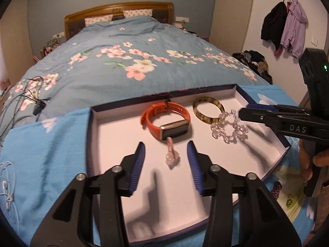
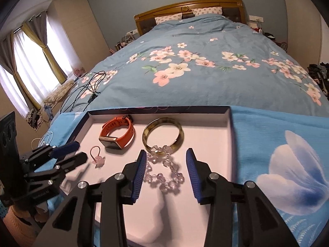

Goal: Organize jewelry
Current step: 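Lower the pink charm into the box and open the left tool while the right tool releases the bead bracelet, then withdraw both open tools from the box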

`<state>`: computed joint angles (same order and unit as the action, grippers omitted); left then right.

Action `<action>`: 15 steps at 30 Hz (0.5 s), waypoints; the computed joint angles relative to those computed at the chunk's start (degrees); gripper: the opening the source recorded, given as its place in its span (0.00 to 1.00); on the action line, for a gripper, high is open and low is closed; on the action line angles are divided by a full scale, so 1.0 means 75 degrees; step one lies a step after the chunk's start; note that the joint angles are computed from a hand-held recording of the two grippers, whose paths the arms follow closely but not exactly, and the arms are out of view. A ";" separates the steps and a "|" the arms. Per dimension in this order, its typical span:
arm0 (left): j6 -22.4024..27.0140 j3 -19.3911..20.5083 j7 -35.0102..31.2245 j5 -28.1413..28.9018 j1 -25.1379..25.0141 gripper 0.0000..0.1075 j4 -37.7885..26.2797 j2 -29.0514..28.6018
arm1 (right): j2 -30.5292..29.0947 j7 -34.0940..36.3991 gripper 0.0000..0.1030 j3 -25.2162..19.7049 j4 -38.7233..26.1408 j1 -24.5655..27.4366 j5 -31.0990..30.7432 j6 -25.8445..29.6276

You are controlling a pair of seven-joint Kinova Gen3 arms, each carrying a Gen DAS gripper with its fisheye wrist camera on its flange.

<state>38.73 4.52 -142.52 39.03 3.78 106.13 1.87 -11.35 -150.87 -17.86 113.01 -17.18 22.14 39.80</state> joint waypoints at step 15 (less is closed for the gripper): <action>0.1590 -0.1627 -0.2599 0.1751 -0.0568 0.52 0.1038 -0.1594 | -0.1751 0.0469 0.37 -0.1478 0.0281 -0.0160 -0.0152 0.0894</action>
